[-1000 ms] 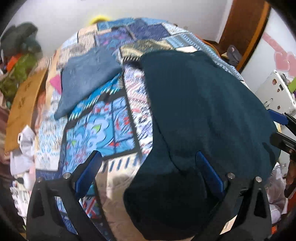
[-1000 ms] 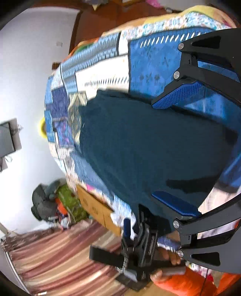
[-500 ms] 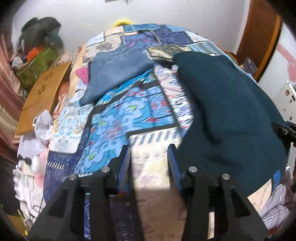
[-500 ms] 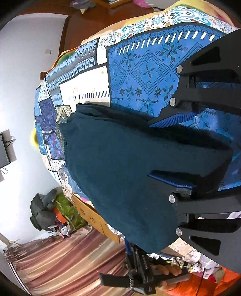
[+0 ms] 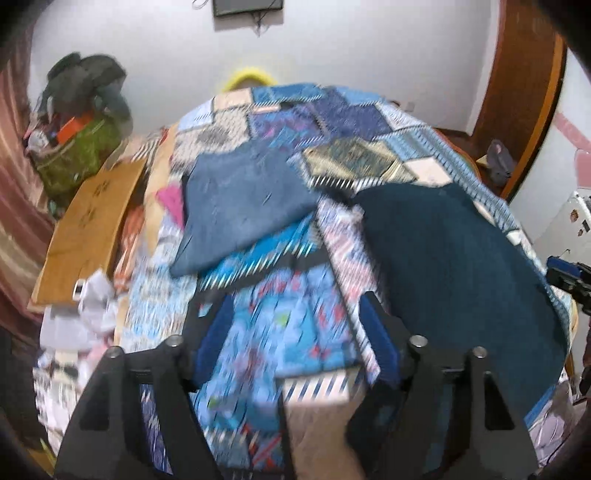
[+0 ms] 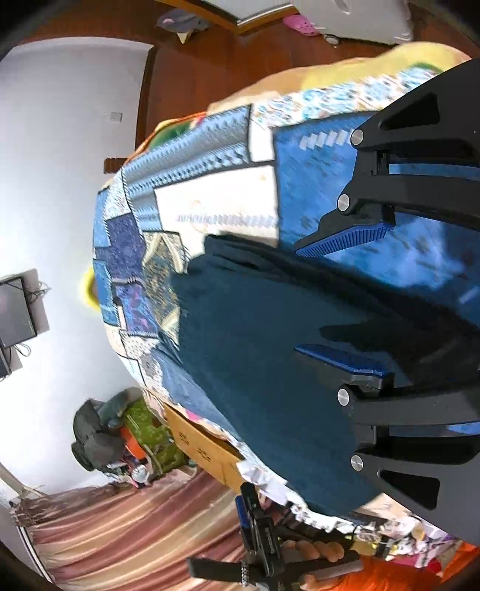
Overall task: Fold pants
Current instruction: 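Grasp the folded pants waistband with the left gripper while the right gripper grasps it too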
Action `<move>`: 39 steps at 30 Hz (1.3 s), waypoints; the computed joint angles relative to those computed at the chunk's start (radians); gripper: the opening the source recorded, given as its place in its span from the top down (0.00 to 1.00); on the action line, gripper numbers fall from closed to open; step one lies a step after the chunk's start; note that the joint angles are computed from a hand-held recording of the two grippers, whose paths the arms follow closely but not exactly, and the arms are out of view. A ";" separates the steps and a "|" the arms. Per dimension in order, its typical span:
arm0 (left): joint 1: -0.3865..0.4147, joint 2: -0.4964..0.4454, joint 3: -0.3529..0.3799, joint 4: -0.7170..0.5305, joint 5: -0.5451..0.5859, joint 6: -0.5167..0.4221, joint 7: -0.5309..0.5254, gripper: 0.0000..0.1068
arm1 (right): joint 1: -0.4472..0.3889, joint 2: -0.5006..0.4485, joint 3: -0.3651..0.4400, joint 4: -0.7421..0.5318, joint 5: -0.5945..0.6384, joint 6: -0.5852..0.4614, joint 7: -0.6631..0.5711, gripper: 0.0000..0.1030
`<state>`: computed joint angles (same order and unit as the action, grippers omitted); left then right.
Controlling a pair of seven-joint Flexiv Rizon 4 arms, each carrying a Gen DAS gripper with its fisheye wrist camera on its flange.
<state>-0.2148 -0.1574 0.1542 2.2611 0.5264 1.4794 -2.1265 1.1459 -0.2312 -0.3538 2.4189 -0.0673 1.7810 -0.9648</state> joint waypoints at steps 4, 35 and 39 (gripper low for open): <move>0.020 -0.067 -0.048 -0.070 -0.087 0.029 0.104 0.20 | -0.173 -0.050 0.134 -0.077 -0.033 -0.013 -0.012 0.53; -0.001 -0.419 -0.203 -0.351 -0.679 -0.051 0.728 0.64 | -0.520 -0.322 0.402 -0.406 -0.179 -0.068 -0.146 0.88; -0.034 -0.465 -0.157 -0.401 -0.654 -0.090 0.694 0.63 | -0.534 -0.350 0.411 -0.428 -0.196 -0.134 -0.127 0.88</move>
<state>-0.2489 -0.6223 -0.0031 1.8604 -0.1278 1.3899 -1.4324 0.6117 -0.5810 0.0573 1.9909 -0.2631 1.6471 -1.0916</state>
